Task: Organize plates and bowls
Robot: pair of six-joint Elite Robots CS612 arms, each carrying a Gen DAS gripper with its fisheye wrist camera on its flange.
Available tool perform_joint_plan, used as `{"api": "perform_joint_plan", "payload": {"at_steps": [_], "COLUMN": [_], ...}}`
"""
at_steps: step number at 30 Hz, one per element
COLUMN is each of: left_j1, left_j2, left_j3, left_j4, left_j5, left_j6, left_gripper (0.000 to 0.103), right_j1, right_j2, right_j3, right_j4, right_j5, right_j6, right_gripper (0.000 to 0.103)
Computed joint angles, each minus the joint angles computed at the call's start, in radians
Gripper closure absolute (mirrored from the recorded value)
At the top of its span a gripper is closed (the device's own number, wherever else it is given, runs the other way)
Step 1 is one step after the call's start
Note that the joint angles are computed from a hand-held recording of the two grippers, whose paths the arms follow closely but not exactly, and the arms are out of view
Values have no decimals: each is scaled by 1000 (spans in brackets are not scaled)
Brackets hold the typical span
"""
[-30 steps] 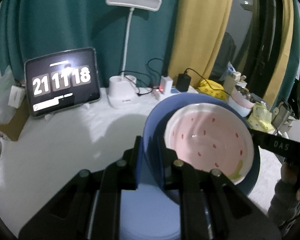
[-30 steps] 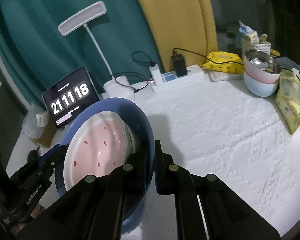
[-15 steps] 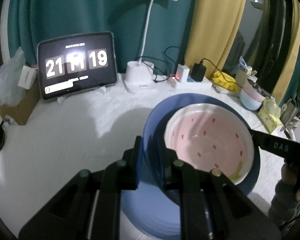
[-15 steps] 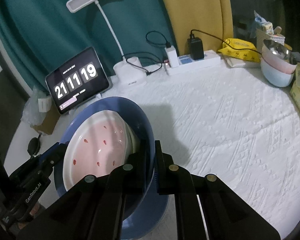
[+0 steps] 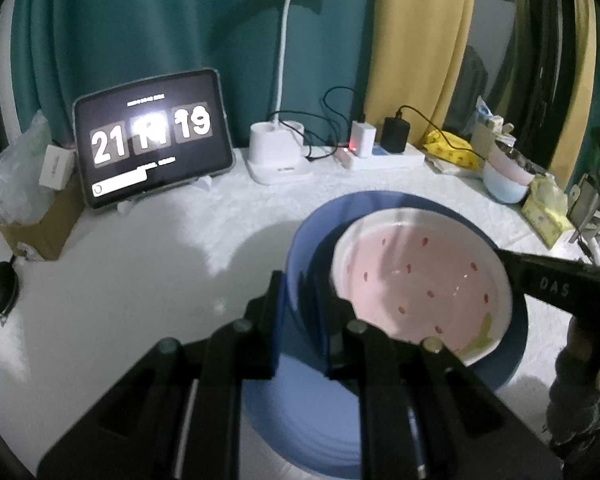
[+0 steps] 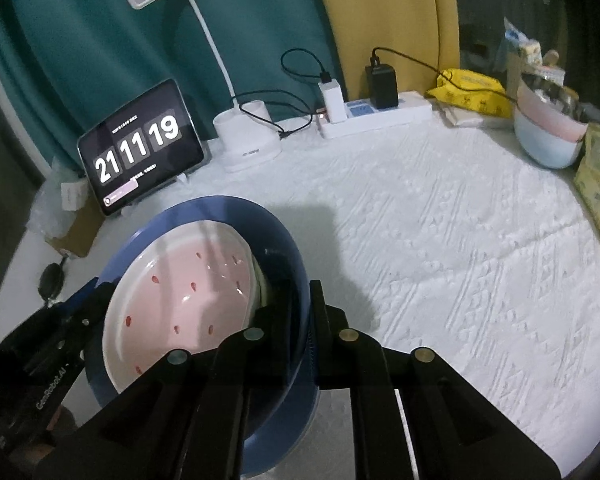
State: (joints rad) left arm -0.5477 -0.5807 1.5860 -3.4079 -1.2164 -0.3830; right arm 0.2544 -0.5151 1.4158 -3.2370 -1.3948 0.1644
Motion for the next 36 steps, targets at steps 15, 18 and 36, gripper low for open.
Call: {"api": "perform_joint_plan", "payload": {"at_steps": [15, 18, 36], "left_j1": [-23, -26, -53], "left_j2": [-12, -17, -37], "left_j3": [35, 48, 97], "left_j4": [-13, -19, -62], "left_j5": [63, 76, 115], "left_j6": [-20, -38, -45], "left_gripper": [72, 62, 49], "right_j1": [8, 7, 11], "right_j2": [-13, -18, -47], "right_j3": [24, 37, 117], "right_j4": [-8, -16, -124], "right_j5": [-66, -73, -105], "right_j6": [-14, -14, -47], "right_gripper": [84, 81, 72]}}
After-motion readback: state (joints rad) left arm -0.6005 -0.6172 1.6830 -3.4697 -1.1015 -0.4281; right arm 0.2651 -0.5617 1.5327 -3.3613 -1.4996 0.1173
